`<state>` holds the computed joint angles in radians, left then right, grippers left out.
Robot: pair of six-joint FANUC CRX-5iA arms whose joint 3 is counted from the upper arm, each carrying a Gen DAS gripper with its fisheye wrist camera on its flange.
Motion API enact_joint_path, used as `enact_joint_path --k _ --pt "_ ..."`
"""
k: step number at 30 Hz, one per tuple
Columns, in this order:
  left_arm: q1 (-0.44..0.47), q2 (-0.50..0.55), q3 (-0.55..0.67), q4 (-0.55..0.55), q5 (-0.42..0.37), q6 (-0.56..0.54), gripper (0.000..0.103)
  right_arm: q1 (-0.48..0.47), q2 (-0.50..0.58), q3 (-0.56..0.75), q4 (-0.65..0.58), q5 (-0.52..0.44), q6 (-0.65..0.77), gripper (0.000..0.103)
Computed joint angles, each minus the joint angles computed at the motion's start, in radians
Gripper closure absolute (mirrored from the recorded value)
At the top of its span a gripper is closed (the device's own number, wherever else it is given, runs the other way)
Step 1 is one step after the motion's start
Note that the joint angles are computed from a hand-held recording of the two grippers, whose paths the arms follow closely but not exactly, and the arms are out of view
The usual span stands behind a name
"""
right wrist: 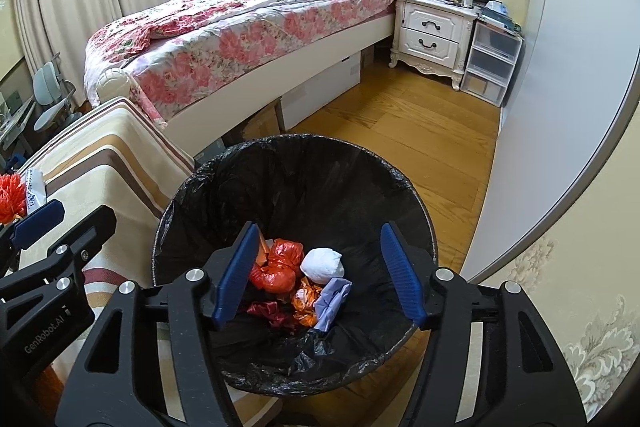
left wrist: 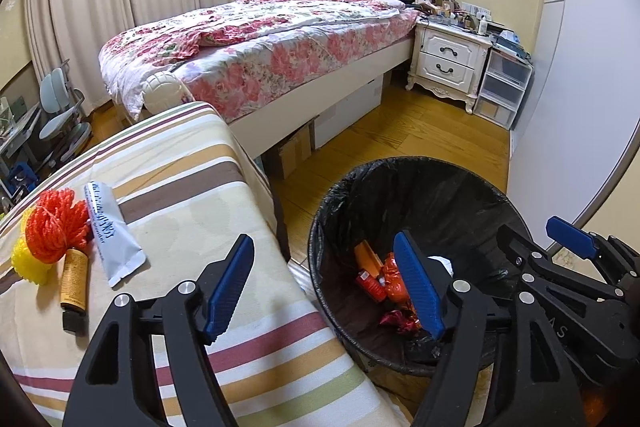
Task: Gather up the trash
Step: 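Move both open tools back over the table toward the mesh nets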
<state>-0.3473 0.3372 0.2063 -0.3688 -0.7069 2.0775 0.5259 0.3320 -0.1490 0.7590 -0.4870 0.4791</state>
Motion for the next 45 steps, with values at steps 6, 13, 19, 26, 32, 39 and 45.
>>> enact_joint_path --k 6,13,19,26,32,39,45 --pt "0.027 -0.043 -0.042 -0.008 0.003 0.025 0.032 0.024 -0.002 0.008 -0.008 -0.002 0.008 0.038" --pt "0.067 -0.111 -0.108 -0.042 -0.011 0.083 0.032 0.069 0.005 0.036 -0.053 0.0 0.068 0.038" --pt "0.113 -0.188 -0.177 -0.078 -0.029 0.141 0.032 0.12 0.023 0.084 -0.112 0.0 0.151 0.038" --pt "0.175 -0.289 -0.271 -0.113 -0.054 0.19 0.032 0.185 0.045 0.151 -0.176 -0.001 0.259 0.038" --pt "0.246 -0.365 -0.339 -0.136 -0.078 0.226 0.032 0.242 0.068 0.216 -0.22 -0.007 0.341 0.038" --pt "0.336 -0.448 -0.409 -0.146 -0.092 0.25 0.032 0.304 0.115 0.328 -0.292 -0.03 0.442 0.036" --pt "0.418 -0.489 -0.449 -0.133 -0.09 0.243 0.032 0.342 0.178 0.451 -0.363 -0.077 0.525 0.034"
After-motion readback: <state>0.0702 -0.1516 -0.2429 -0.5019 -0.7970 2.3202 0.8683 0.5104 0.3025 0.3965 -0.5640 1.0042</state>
